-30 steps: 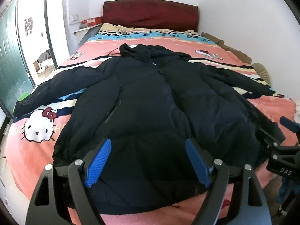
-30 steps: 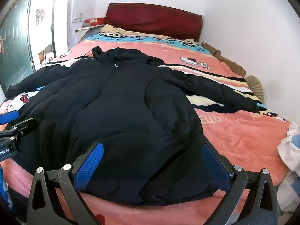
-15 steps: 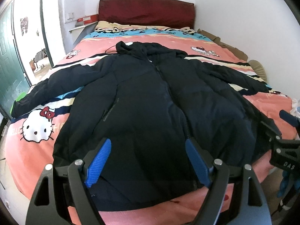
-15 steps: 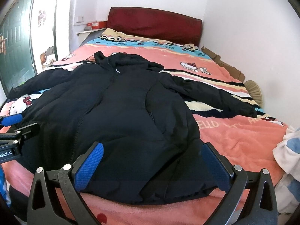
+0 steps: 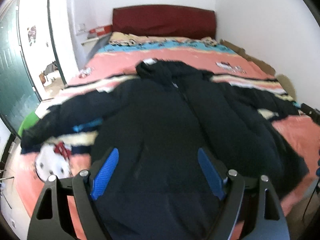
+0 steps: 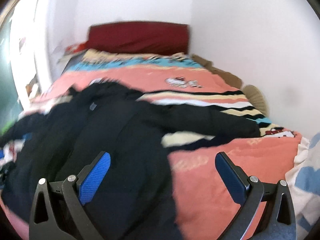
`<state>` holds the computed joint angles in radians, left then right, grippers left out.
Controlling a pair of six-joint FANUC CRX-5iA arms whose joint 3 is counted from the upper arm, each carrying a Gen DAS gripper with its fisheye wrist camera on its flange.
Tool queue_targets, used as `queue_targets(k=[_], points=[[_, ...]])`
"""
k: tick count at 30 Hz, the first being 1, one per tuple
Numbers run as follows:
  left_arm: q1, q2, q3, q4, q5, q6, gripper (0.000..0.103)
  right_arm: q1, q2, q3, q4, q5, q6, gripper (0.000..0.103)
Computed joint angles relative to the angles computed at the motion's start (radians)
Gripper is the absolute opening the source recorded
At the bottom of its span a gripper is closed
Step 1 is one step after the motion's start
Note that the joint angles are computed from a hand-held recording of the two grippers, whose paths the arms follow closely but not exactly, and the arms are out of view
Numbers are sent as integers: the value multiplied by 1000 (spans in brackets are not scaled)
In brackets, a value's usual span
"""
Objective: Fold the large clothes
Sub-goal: 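Grasp the jacket sleeve with the right gripper and lift it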
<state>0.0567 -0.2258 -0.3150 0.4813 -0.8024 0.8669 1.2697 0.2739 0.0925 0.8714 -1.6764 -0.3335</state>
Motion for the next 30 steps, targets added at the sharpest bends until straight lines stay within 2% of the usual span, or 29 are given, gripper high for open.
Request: queue_targets(k=[6,10,12,16,19,21,24,26,30], points=[[-12,115,141,-32,50,50,81,-137,-244,-290,3,155,-283,103],[-21,181,214,-97,57,110,81,-257,-452,-546,24,370,-518,102],[-24,207,239,-127,53,138,81,-306,-537,-648,39,431,-621,100],[-34,258,288,-192,40,210,81,-361,-644,-763,27,457,-719,98],[-48,295,322,-235,19,267,81,-398,-732,-893,96,549,-897,93],[-58,316,341,-255,3,286,81,-428,-752,-944,134,601,-963,90],[-74,326,349,-277,-6,291,81,-449,-747,-956,123,618,-973,85],[-83,325,346,-286,-2,287,81,-450,-747,-958,115,622,-992,85],[-91,339,359,-298,-8,300,81,-470,-737,-940,25,681,-931,85]])
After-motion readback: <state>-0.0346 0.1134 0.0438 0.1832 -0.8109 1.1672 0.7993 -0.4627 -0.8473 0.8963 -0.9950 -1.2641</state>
